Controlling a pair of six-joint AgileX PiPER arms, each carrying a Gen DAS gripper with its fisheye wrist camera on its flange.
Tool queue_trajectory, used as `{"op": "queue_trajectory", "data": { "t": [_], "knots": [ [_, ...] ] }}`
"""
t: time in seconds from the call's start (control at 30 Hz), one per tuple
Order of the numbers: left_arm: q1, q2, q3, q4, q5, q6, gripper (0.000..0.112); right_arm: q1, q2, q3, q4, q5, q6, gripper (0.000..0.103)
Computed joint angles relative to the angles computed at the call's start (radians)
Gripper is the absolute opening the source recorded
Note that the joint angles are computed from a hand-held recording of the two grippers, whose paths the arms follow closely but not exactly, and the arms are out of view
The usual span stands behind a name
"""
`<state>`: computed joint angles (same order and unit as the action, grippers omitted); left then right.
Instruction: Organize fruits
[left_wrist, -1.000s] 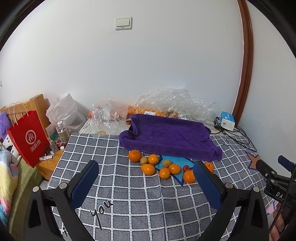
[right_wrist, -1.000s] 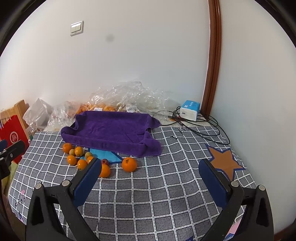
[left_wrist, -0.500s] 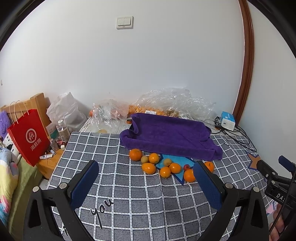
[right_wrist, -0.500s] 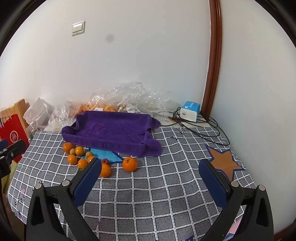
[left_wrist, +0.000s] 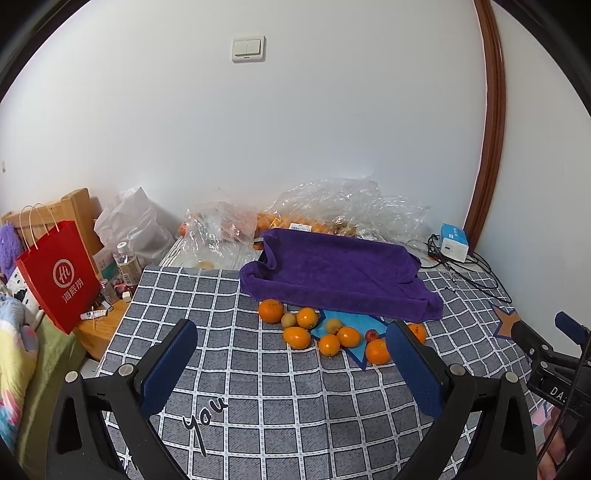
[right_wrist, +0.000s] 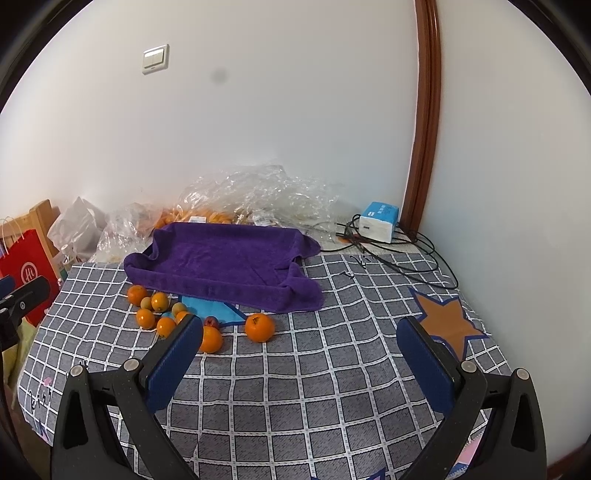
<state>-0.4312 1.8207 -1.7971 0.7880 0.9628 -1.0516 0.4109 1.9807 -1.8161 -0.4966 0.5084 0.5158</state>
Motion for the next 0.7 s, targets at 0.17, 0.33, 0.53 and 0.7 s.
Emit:
{"op": "queue_trajectory", "data": {
  "t": [0.17, 0.33, 0.53, 0.7],
  "knots": [
    [-0.001, 0.003, -0.004, -0.005, -0.001, 0.005, 0.103, 0.002, -0.005, 0.009, -0.009, -0.005, 0.006, 0.103],
    [-0.005, 0.011, -0.016, -0.003, 0.005, 0.009, 0.103, 0.006, -0.002, 0.004, -0.012, -0.002, 0.009, 0.103],
    [-0.004, 0.017, -0.025, -0.008, 0.008, 0.012, 0.103, 0.01, -0.002, 0.001, -0.019, 0.002, 0.005, 0.103],
    [0.003, 0.02, -0.022, -0.007, 0.005, 0.012, 0.103, 0.019, 0.005, -0.006, -0.031, 0.001, 0.005, 0.103]
  ]
}}
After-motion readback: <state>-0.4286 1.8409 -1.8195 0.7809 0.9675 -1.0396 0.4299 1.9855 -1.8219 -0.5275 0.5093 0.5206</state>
